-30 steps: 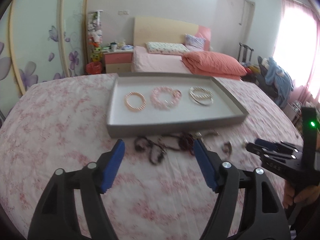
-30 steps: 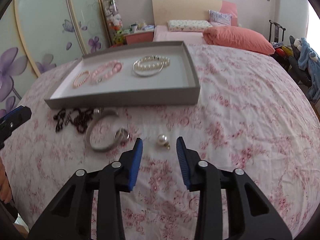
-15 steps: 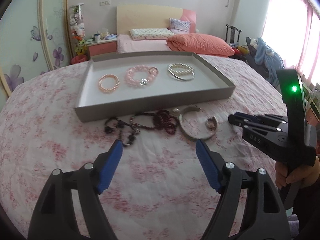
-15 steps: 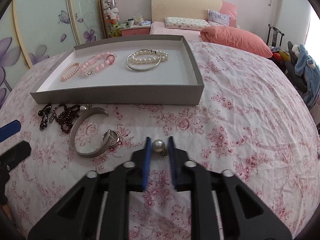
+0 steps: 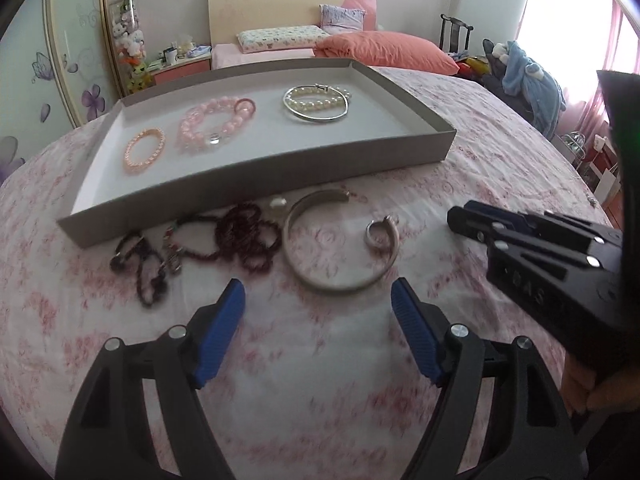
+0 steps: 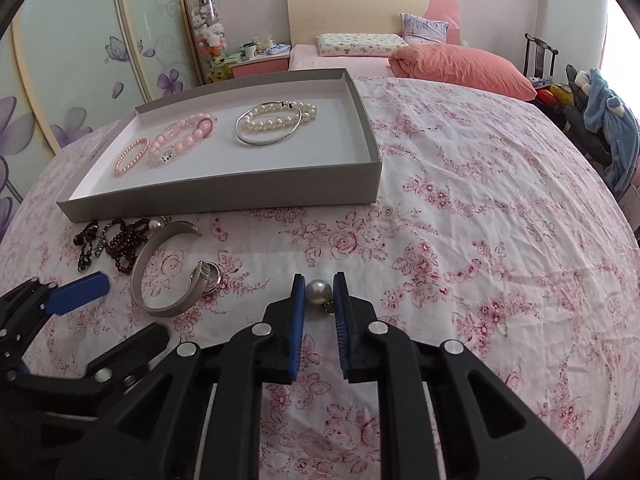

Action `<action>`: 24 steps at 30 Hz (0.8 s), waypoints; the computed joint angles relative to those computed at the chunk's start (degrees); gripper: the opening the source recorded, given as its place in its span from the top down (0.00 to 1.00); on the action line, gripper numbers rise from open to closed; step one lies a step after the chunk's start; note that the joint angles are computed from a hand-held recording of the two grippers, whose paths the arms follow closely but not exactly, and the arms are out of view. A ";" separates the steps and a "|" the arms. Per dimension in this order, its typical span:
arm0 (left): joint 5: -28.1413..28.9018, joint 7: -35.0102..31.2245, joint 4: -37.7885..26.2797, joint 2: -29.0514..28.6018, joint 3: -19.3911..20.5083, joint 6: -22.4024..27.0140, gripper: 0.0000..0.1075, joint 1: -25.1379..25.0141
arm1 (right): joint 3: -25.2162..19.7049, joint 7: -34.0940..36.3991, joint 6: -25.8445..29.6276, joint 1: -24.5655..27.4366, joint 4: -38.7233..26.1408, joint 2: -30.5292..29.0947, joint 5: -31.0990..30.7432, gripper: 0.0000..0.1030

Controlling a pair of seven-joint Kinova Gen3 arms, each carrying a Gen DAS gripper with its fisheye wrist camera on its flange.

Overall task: Organize jewelry
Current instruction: 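Grasp the loose pearl earring with the right tool while the left tool reaches the silver cuff, then grasp and lift the silver open cuff with the left tool while the right tool holds the pearl earring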

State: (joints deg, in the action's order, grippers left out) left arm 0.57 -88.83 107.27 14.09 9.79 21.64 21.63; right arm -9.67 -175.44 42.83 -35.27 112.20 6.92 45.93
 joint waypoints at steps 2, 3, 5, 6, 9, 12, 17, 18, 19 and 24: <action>-0.97 1.47 -1.24 0.83 -0.79 0.34 0.31 1.21 | 0.04 -0.22 -0.53 0.17 0.30 -0.24 -0.06 0.85; -1.75 2.44 -2.05 1.46 -1.33 0.44 0.31 2.05 | 0.04 -0.30 -0.71 0.24 0.37 -0.28 -0.07 0.85; -3.11 3.97 -3.08 2.27 -2.11 0.55 0.33 3.28 | 0.09 -0.61 -1.22 0.45 0.64 -0.51 -0.13 0.85; -4.02 5.02 -3.70 2.73 -2.75 0.67 0.33 4.06 | 0.10 -0.72 -1.66 0.62 0.86 -0.68 -0.18 0.85; -5.92 6.54 -5.26 3.84 -3.46 1.19 0.31 5.12 | 0.03 -0.81 -2.20 0.97 1.18 -0.99 -0.30 0.85; -6.52 6.64 -5.93 4.29 -3.17 1.44 0.30 4.87 | -0.06 -0.85 -2.55 1.24 1.40 -1.16 -0.34 0.85; -5.38 4.72 -5.93 4.34 -1.63 0.85 0.39 3.33 | -0.30 -2.25 -2.19 1.23 1.71 -1.42 -0.03 0.85; -4.96 4.30 -5.85 4.30 -1.37 0.77 0.39 2.96 | -0.37 -2.31 -2.09 1.22 1.71 -1.42 0.00 0.85; -4.77 4.15 -5.73 4.23 -1.40 0.70 0.39 2.90 | -0.44 -2.34 -1.95 1.20 1.70 -1.44 0.01 0.85; -4.69 4.43 -5.59 4.06 -1.97 0.76 0.39 3.27 | -0.57 -2.74 -1.42 1.07 1.48 -1.25 0.15 0.85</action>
